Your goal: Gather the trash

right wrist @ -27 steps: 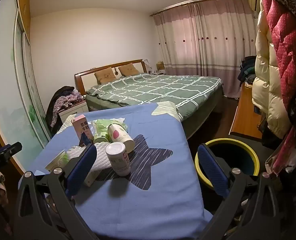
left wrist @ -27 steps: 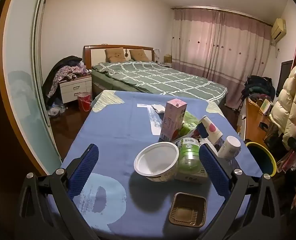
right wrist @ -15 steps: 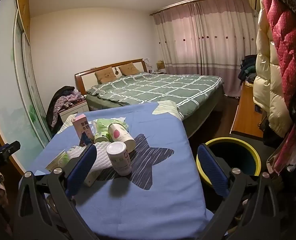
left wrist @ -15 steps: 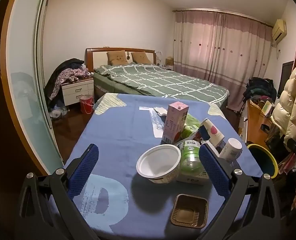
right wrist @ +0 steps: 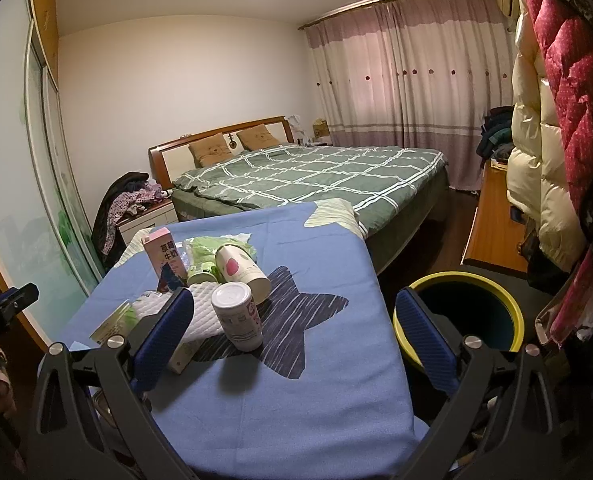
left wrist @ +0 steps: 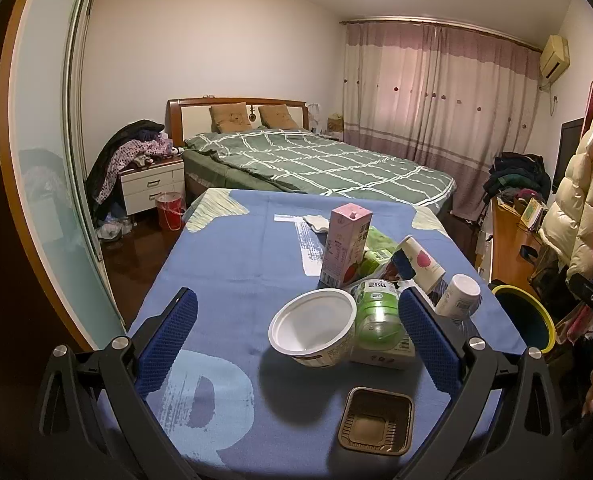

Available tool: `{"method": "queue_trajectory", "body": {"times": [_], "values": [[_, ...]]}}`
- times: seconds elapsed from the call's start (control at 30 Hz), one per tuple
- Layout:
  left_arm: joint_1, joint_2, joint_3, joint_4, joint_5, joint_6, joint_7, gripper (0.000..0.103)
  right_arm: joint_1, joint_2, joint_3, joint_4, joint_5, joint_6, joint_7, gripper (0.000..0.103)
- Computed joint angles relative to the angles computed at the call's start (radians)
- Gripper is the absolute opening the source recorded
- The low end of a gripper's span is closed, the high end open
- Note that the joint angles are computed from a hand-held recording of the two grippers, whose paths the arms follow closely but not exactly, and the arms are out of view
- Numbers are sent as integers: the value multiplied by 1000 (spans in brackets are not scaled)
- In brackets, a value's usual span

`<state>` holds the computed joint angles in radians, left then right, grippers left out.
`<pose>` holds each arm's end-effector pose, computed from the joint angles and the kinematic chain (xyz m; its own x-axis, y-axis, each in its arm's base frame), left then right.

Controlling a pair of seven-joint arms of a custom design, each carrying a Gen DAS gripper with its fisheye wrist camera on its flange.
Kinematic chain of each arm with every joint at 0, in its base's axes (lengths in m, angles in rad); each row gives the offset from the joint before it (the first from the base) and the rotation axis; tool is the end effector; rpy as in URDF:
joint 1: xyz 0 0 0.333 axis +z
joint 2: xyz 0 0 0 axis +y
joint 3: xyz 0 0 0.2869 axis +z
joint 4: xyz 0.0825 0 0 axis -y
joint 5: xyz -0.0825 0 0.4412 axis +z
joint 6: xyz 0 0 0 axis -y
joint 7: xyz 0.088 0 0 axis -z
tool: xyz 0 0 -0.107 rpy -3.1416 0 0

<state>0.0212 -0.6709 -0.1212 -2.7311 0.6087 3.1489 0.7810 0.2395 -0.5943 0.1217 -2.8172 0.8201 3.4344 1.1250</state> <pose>0.4373 -0.0948 0.4829 0.0071 -0.9962 0.0867 -0.4682 -0.0799 -0.8800 0.4196 0.0665 0.4345 0.0004 -0.9870 -0.1610 -0.4177 0.1461 -0.8967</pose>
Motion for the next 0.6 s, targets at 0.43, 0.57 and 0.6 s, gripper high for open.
{"method": "queue_trajectory", "body": {"times": [0.43,0.57,0.6], "values": [[-7,-6,3,-5,-6,-2,6,99,4,3,-7,-1,-8,5,7,96],[-2,4,-2,-3,-3,8,6,99,7,3,-9,-2,-8,7,10,96],[-1,6,-4,-2,-2,9,5,99,6,3,-7,-2,-7,7,10,96]]}}
